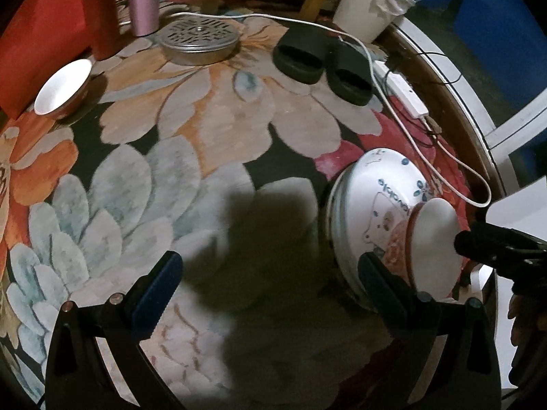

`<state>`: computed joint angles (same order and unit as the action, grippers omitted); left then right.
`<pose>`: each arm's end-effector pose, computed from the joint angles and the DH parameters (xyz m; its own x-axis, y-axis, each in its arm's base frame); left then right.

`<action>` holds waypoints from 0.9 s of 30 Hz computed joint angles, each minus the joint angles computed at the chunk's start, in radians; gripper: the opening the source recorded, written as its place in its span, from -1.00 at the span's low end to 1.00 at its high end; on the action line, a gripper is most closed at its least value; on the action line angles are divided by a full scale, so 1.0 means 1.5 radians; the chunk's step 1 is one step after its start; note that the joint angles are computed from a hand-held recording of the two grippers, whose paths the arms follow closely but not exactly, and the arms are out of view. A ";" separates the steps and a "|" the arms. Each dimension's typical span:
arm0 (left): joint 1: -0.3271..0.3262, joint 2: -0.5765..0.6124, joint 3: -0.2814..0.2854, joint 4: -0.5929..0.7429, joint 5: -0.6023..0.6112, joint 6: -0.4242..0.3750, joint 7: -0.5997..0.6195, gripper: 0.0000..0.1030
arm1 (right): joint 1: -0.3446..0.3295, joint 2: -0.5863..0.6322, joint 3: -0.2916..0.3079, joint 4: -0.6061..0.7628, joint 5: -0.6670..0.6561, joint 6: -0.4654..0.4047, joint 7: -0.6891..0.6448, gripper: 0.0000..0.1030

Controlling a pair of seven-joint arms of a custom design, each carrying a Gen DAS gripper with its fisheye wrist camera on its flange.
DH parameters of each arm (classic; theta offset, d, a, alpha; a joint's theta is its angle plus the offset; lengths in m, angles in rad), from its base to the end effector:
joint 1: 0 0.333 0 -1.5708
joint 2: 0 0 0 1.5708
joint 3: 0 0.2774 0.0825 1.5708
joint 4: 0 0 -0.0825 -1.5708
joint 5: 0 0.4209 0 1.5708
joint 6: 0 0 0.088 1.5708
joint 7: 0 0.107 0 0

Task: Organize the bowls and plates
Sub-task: 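Press the standing bowl flush against the stack with the right tool fingers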

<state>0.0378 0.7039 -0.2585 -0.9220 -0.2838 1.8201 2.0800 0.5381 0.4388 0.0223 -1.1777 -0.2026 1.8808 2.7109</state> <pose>0.7623 -0.1225 0.4802 -0.5951 -0.7498 0.2893 -0.7913 0.4839 -0.3737 0.6279 0.3721 0.5334 -0.4950 -0.8554 -0.1523 -0.8081 0.5177 -0.2809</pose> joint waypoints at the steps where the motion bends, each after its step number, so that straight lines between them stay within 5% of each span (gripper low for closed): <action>1: 0.000 0.004 0.002 0.006 0.002 -0.003 -0.002 0.99 | 0.001 0.005 0.000 0.008 -0.002 -0.003 -0.002 0.90; 27: 0.012 0.095 0.014 0.146 0.041 -0.051 -0.042 0.99 | 0.033 0.150 -0.027 0.228 -0.006 -0.067 -0.059 0.91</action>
<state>0.0555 0.8462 -0.2368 -0.7031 -0.2228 1.7442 2.0171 0.5875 0.6638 -0.0190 -0.8357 -0.2115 1.7806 2.6224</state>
